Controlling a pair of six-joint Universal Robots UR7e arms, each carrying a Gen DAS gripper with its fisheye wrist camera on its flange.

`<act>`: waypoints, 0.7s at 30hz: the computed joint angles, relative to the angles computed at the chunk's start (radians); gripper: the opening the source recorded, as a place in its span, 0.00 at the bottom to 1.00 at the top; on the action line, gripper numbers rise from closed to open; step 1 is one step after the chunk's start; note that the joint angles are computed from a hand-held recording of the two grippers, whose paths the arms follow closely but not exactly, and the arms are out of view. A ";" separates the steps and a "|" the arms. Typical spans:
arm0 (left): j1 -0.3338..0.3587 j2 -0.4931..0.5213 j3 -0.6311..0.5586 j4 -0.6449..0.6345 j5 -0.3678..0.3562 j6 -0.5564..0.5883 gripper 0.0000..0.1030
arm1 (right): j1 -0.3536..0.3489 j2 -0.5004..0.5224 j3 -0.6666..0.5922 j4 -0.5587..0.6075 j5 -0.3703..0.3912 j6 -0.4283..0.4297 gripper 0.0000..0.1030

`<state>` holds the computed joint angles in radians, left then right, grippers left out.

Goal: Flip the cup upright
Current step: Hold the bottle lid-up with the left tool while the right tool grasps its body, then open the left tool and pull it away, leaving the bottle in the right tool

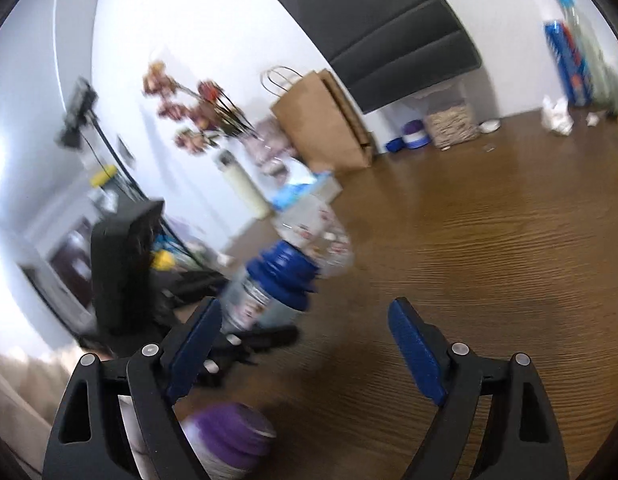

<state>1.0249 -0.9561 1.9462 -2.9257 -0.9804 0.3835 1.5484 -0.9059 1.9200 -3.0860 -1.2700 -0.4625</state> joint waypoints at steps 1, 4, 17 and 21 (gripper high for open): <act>-0.010 -0.004 0.025 -0.078 -0.017 0.043 0.58 | -0.001 0.002 -0.011 0.025 0.028 0.026 0.86; -0.017 -0.035 0.062 -0.179 -0.102 0.113 0.58 | -0.001 0.017 -0.049 0.086 0.108 0.113 0.86; -0.010 -0.142 0.128 -0.198 -0.229 0.087 0.59 | 0.123 0.017 -0.069 0.078 0.049 0.062 0.65; 0.012 -0.160 0.133 -0.166 -0.277 0.098 0.59 | 0.233 0.043 -0.016 -0.140 -0.254 -0.125 0.65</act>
<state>1.0368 -1.1158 2.0794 -3.0920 -1.2572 0.4812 1.7819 -0.8630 1.9039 -3.2260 -1.5236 -0.5872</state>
